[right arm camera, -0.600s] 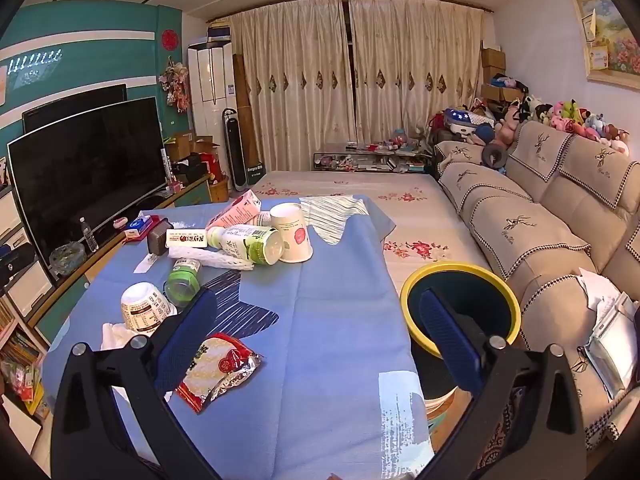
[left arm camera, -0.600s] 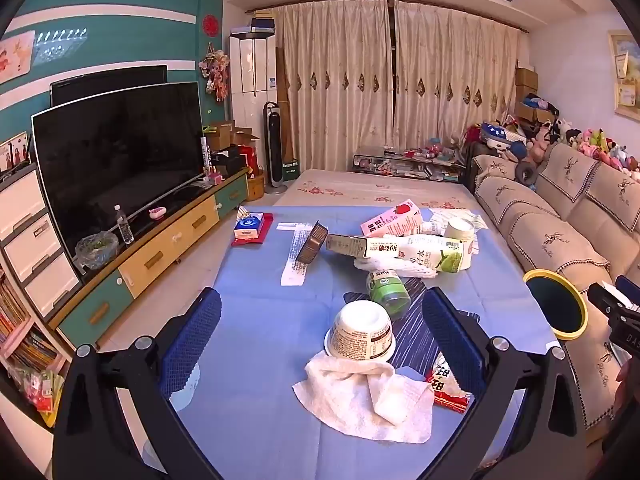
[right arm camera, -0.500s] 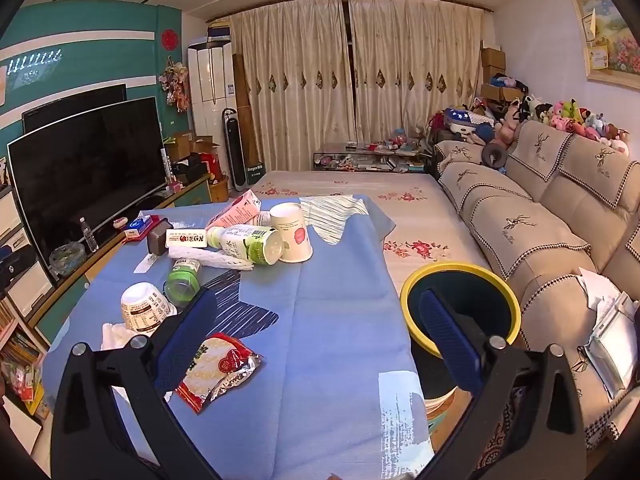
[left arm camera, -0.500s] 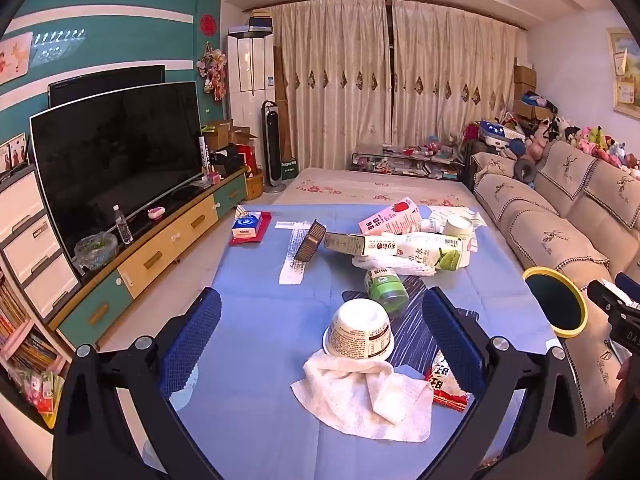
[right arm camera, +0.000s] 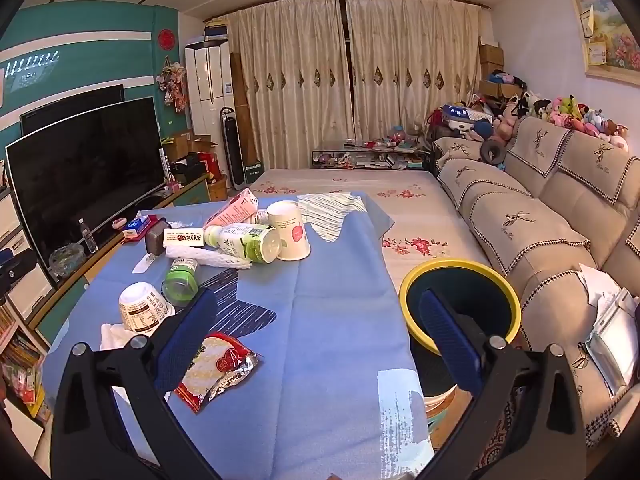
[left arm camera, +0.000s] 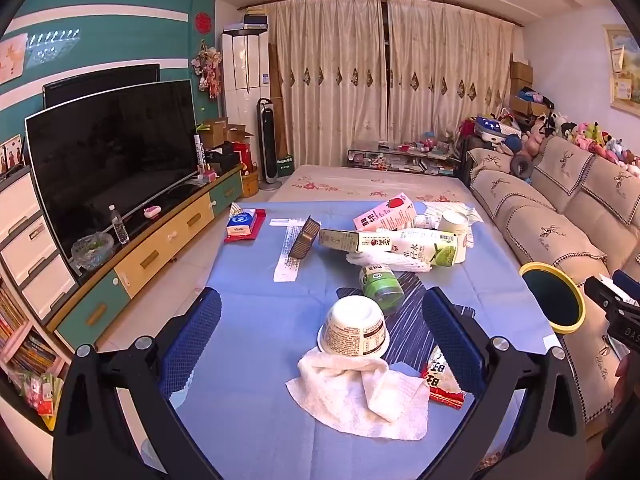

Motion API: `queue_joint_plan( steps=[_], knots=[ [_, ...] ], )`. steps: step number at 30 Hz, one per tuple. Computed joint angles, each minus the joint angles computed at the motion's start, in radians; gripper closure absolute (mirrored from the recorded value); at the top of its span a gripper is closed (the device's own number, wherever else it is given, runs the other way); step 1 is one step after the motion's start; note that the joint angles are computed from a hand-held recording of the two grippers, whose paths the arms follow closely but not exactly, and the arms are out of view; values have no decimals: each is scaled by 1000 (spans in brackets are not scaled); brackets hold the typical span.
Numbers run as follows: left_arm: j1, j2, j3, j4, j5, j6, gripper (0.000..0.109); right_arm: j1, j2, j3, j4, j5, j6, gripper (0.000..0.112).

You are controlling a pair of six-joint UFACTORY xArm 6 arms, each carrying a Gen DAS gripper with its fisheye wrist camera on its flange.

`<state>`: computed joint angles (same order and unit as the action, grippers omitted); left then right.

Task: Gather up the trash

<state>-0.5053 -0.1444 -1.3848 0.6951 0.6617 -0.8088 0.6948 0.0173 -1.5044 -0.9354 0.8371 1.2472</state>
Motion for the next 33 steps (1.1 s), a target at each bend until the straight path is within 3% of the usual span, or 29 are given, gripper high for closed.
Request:
queue_joint_plan(
  steps=[33],
  knots=[
    [-5, 17, -9, -21, -5, 21, 9, -14, 3, -1, 16, -13, -8, 16]
  ],
)
